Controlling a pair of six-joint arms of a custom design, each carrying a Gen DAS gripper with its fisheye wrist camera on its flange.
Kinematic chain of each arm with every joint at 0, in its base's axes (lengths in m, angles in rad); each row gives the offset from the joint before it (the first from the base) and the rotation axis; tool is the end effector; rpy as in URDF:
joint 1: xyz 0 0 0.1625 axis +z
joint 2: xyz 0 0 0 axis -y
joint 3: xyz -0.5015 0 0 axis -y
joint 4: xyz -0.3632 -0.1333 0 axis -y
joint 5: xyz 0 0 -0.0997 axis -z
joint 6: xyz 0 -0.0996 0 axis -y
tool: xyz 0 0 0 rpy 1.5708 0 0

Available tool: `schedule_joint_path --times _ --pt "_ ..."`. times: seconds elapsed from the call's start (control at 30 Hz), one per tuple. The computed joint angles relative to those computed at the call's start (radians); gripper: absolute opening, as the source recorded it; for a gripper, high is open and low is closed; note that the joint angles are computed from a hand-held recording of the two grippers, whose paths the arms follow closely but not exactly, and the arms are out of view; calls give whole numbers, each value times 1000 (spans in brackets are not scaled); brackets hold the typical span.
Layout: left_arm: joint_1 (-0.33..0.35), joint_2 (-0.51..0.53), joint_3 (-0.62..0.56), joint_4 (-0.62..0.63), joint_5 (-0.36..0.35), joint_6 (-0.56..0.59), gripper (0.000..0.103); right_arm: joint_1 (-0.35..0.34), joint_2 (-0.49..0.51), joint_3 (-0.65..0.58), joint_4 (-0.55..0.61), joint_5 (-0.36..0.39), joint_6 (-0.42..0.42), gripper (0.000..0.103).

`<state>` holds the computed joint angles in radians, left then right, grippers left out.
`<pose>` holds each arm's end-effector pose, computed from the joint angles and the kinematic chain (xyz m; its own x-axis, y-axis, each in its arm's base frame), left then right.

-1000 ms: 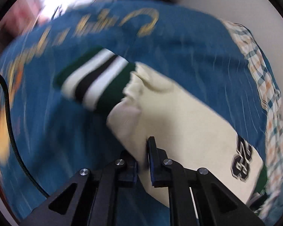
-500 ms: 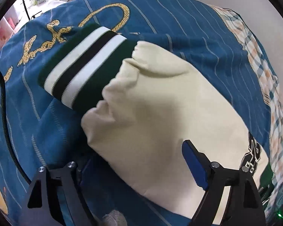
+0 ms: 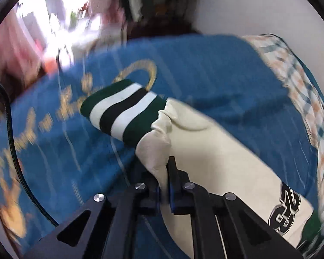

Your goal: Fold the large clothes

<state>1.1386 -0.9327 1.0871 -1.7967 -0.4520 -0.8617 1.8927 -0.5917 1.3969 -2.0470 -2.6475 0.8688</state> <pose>-0.1160 -0.7836 0.4732 -0.5929 -0.6063 -0.5300 -0.0494 0.6843 -0.7275 0.2796 -0.6942 0.1035 -0.4610 0.4144 0.7847 0.0814 0.9003 -0.4275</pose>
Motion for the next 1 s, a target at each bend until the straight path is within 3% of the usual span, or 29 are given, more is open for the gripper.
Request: schedule_joint_path --times 0.07,0.17,0.23,0.33,0.4,0.53,0.77,0.87,0.93,1.0 --pt "-52 14 -20 43 107 53 3 -5 -4 7 28 -10 30 91" --pt "-124 27 -3 -43 223 212 2 -11 -8 9 18 -14 35 91" --pt "-160 47 5 -207 246 396 2 -16 -21 30 -27 -16 20 91" --pt "-218 58 17 -328 229 559 2 -33 -45 53 -97 -7 -26 91" --pt "-251 98 -25 -361 189 649 2 -42 -73 87 -147 18 -27 91" --pt "-315 129 -25 -344 57 691 2 -71 -166 199 -237 64 3 91" --pt "-439 278 -57 -223 -362 599 2 -160 -424 476 -312 93 139 91" --pt "-496 352 -21 -232 -523 607 3 -214 -546 593 -324 88 182 91" --pt "-520 399 -24 -205 -581 612 5 -252 -619 663 -354 101 182 91" --pt "-548 430 22 -191 -585 607 7 -289 -686 731 -425 128 144 91"
